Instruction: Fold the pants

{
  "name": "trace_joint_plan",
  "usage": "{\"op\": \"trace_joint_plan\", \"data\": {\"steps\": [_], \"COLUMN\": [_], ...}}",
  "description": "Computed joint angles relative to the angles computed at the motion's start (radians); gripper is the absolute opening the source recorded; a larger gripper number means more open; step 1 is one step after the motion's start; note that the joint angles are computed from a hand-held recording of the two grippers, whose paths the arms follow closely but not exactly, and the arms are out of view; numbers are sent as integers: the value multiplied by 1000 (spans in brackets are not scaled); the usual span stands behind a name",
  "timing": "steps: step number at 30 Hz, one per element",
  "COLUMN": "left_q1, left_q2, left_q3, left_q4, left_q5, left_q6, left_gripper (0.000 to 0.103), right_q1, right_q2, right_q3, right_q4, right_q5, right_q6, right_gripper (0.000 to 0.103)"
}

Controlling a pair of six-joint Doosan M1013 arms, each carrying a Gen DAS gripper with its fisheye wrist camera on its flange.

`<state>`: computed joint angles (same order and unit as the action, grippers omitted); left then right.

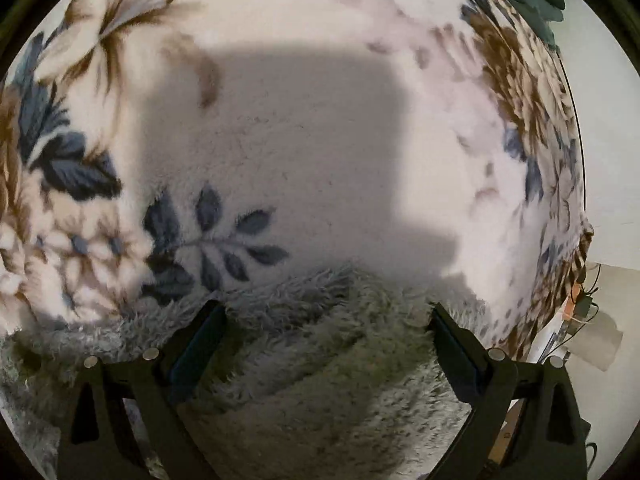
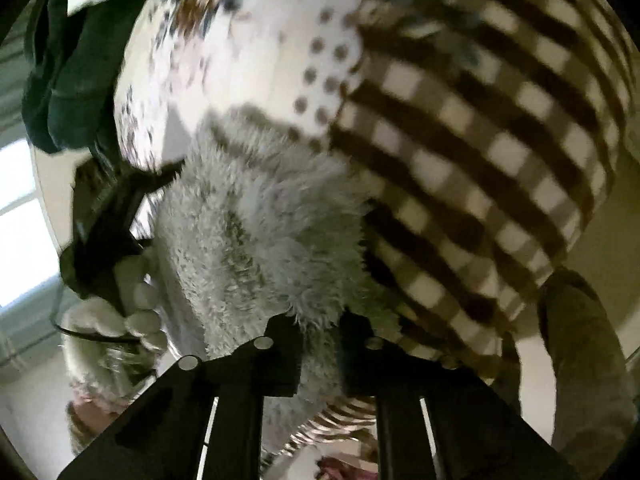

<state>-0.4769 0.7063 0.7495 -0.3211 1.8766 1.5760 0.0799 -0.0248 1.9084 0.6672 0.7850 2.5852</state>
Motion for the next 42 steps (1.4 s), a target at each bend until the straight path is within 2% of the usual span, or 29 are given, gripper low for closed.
{"op": "trace_joint_plan", "data": {"steps": [2,4,6,7,8,9,10,12,13,14,16,18,20,22,24,26,28,30,31,33,34,35,36,37,41,42], "left_q1": [-2,-8,-15,-20,-23,-29,-39,-59,-66,-67,-52,-34,-25,-20,-23,-28,-21,-12,-10,-5,-2,-1,0,1,12,13], "left_q2": [0,6,5,1,3,5,9,20,23,22,17,13,13,14,12,8,11,12,11,12,12,13,12,11,11,11], "left_q3": [-2,-22,-41,-49,-57,-64,-71,-72,-61,-41,-11,-1,1,0,0,-1,-14,-13,-8,-7,-8,-9,-6,-3,-2,-2], "left_q4": [4,13,11,0,-14,-24,-23,-3,14,28,1,-52,-73,-91,-90,-84,-86,-95,-105,-116,-117,-119,-120,-123,-144,-148], "left_q5": [7,17,16,6,5,7,12,23,29,21,-6,-26,-31,-30,-29,-29,-20,-19,-24,-28,-27,-27,-29,-31,-33,-33], "left_q6": [5,-1,12,21,27,37,51,72,75,63,31,-7,-22,-30,-33,-32,-23,-20,-25,-30,-28,-25,-22,-20,-23,-28], "left_gripper": [100,100,99,99,99,99,99,99,99,99,99,99,99,99,99,99,99,99,99,99,99,99,99,99,99,99], "right_q1": [-11,-33,-51,-56,-59,-60,-62,-68,-67,-59,-44,-36,-38,-47,-66,-82,-84,-85,-82,-66,-58,-46,-28,-8,4,1], "right_q2": [-9,-9,-22,-22,-35,-39,-37,-22,-24,-31,-46,-59,-72,-59,-46,-50,-79,-95,-92,-64,-26,3,27,37,31,29], "right_q3": [30,61,77,80,90,97,106,135,151,164,152,126,123,115,122,133,152,173,173,157,135,114,87,65,42,36], "right_q4": [54,207,268,273,260,230,234,355,409,426,302,111,29,15,131,207,250,378,403,434,452,445,387,296,135,96], "right_q5": [9,-1,-27,-40,-59,-83,-106,-129,-156,-188,-196,-134,-85,-13,20,5,-47,-75,-65,-31,-17,10,36,45,137,176], "right_q6": [-23,-149,-212,-220,-209,-178,-177,-255,-285,-283,-185,-46,13,-19,-147,-180,-193,-299,-320,-356,-391,-408,-383,-312,-179,-162], "right_gripper": [11,11,16,29,49,59,64,61,31,17,13,11,11,11,15,37,51,55,56,62,62,59,50,28,16,16]}}
